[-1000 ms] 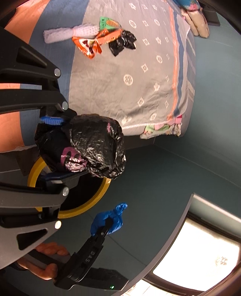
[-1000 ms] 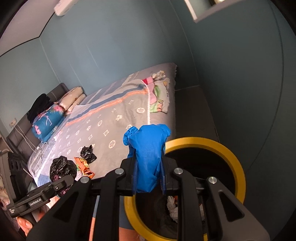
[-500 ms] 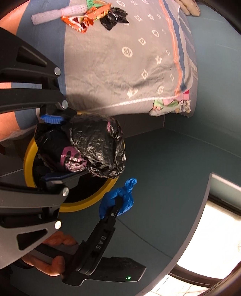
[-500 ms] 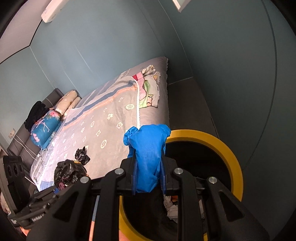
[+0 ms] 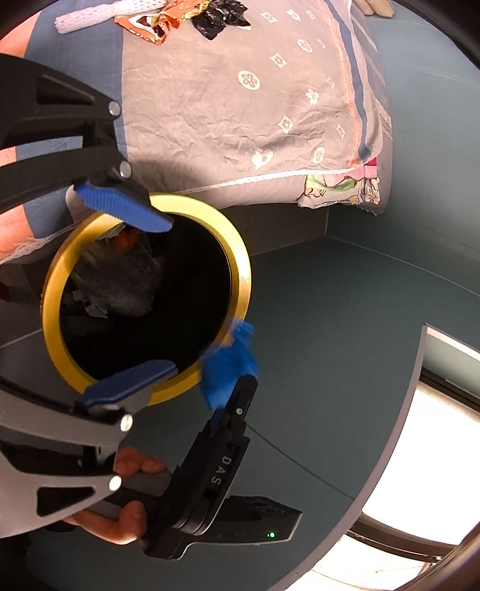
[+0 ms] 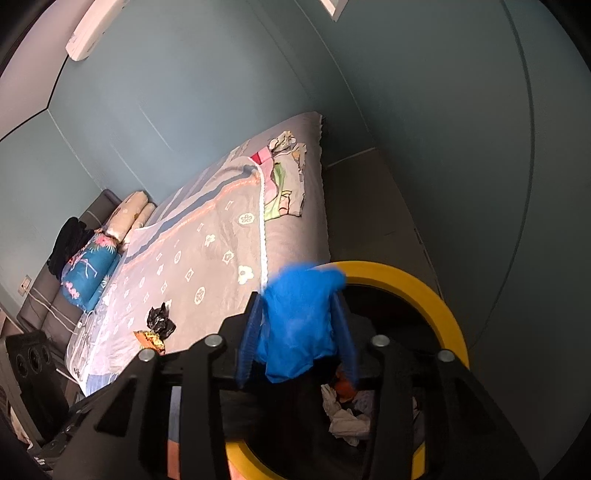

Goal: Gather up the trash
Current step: 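Open the left gripper over the bin while the right gripper releases the blue glove, then move both grippers back over the remaining trash on the bed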

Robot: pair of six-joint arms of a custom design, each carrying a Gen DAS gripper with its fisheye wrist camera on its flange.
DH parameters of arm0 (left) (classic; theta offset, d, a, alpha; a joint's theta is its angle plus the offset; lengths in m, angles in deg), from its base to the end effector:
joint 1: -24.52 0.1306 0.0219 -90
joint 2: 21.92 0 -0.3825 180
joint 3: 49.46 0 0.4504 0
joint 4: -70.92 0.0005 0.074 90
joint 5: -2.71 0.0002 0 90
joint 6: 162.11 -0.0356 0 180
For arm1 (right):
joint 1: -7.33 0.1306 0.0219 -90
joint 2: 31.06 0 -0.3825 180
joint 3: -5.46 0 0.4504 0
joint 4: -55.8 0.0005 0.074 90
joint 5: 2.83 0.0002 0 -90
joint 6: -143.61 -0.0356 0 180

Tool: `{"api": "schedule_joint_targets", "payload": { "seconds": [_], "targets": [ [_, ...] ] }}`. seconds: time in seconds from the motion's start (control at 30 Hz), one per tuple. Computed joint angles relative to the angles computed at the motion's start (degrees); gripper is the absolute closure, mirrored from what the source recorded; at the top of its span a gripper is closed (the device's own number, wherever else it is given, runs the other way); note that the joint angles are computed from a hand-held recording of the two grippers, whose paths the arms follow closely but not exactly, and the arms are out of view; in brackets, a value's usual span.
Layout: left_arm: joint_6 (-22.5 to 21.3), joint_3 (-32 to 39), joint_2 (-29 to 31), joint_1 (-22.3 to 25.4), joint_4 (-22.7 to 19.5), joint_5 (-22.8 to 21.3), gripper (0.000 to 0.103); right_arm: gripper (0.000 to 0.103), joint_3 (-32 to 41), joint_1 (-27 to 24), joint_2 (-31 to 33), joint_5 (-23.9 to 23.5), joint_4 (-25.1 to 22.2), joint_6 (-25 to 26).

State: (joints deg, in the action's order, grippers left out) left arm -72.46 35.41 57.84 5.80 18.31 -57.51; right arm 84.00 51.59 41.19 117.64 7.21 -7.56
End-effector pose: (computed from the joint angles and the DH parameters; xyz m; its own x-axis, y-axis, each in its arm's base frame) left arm 0.4424 -0.1691 0.4696 -0.6946 0.2410 -0.6778 0.6006 0.7129 -0.3621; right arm 0.3211 0.2870 0.4736 -0.5241 0.5436 -0.6556 0.2617 0.8354 0.4834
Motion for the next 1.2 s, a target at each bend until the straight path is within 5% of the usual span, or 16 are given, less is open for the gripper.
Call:
{"api": "schedule_joint_targets", "payload": {
  "seconds": [0.5, 0.93, 1.2],
  "targets": [
    [1.1, -2.86, -3.36, 8.25, 3.09, -3.11, 0.014, 0.054, 3.8, 0.56, 2.92, -1.2, 2.75, 4.89],
    [0.55, -5.47, -5.08, 17.47, 4.77, -5.14, 0.013, 0.054, 17.38, 2.0, 15.59, -7.86, 5.01, 16.36],
    [-0.17, -6.09, -3.34, 22.65, 4.58, -6.79, 0.013, 0.054, 27.61, 3.24, 24.75, -9.72, 1.89, 20.42]
  ]
}}
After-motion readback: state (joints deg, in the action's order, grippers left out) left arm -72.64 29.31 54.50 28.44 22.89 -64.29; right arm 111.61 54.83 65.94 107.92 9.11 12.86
